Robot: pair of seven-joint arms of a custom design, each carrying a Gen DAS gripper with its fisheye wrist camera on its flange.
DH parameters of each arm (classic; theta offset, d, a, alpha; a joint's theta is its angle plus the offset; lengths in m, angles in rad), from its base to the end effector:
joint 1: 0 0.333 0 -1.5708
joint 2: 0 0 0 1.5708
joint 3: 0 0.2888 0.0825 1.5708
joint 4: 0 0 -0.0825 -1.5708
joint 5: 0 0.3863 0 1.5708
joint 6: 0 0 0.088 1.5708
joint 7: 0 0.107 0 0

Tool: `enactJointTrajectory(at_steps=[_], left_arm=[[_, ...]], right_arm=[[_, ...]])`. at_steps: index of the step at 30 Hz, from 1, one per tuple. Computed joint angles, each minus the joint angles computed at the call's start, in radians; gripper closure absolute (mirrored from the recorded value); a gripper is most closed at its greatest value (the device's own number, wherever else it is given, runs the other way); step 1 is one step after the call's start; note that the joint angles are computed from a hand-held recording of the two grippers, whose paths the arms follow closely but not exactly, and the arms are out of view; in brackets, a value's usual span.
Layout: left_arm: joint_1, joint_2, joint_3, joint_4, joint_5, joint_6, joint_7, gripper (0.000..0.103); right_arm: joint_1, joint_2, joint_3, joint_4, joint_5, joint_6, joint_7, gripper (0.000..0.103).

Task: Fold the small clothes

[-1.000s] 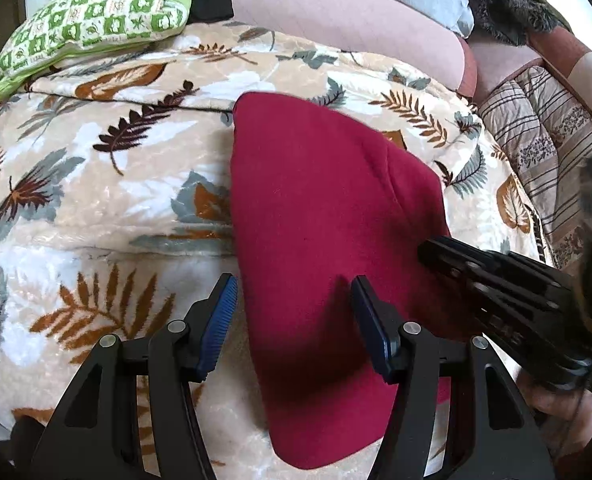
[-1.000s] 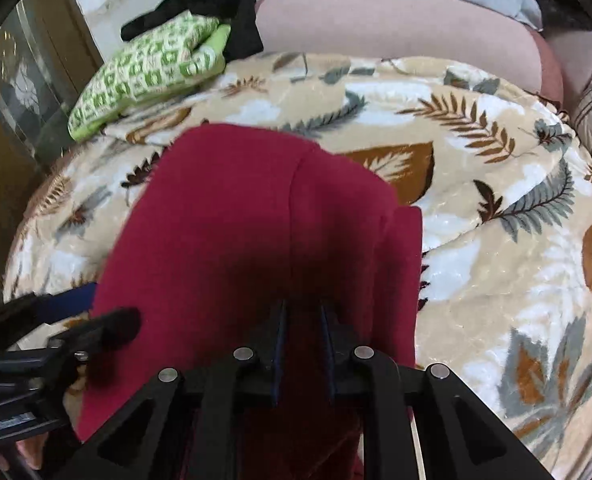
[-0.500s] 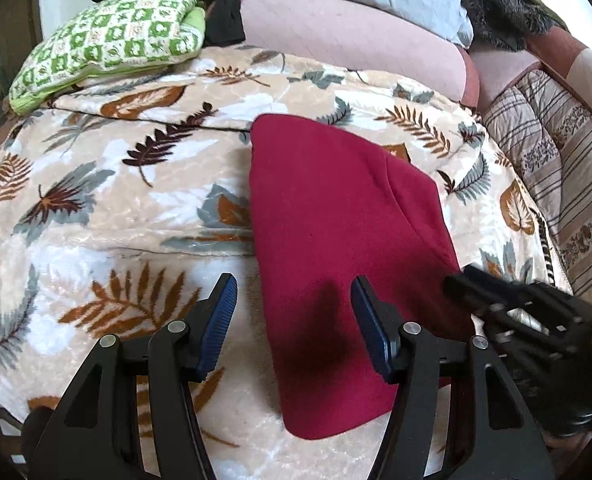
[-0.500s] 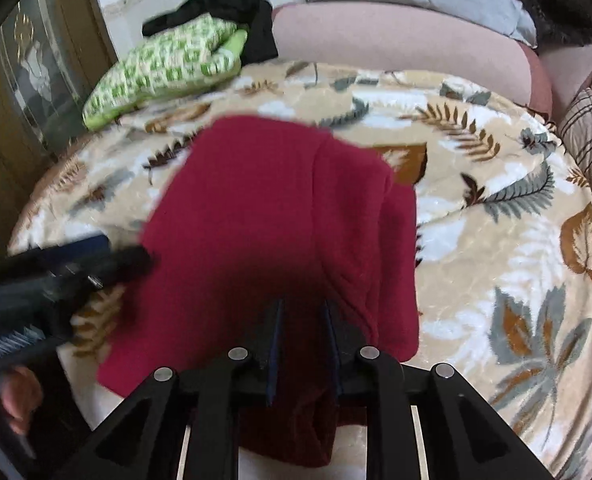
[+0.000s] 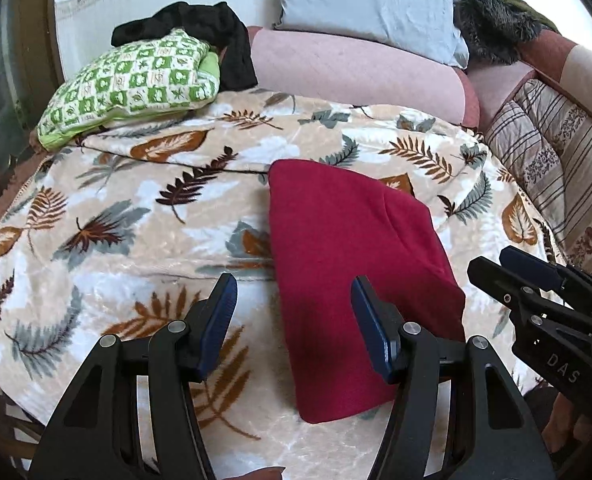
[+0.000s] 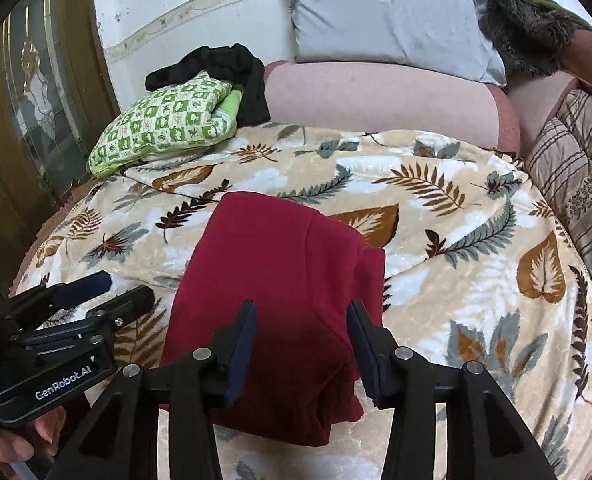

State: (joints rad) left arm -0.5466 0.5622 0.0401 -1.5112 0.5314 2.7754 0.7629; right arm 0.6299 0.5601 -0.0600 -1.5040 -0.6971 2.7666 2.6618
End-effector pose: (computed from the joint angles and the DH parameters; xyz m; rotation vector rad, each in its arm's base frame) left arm 0.6293 -0.3811 0.3892 -1.6755 1.9343 -0.8412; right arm 0.5985 0.4262 0.3897 -1.7474 1.6385 -0.5876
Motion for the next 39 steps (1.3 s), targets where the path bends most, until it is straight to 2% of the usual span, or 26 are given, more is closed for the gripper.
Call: enactJointTrajectory(at_steps=[7,20,39], left_arm=[[-0.015,-0.026,0.022,-0.031,0.028,0.019,-0.051,0.044],[-0.015,-0.020,0.010,-0.015,0.077,-0.015,-0.066,0.044],[-0.010,-0.015,0.013,-0.009,0.114,-0.019,-0.081,0.044]], right_arm=[[0.001,-0.011,-0.003,-0.014,-0.007,-0.001,0.013,0.058],[-0.004,0.002,0.006,0.003,0.011,-0.010,-0.002,0.058],[-0.014,0.025,0.014,0.031,0.050,-0.014,-0.043,0.058]])
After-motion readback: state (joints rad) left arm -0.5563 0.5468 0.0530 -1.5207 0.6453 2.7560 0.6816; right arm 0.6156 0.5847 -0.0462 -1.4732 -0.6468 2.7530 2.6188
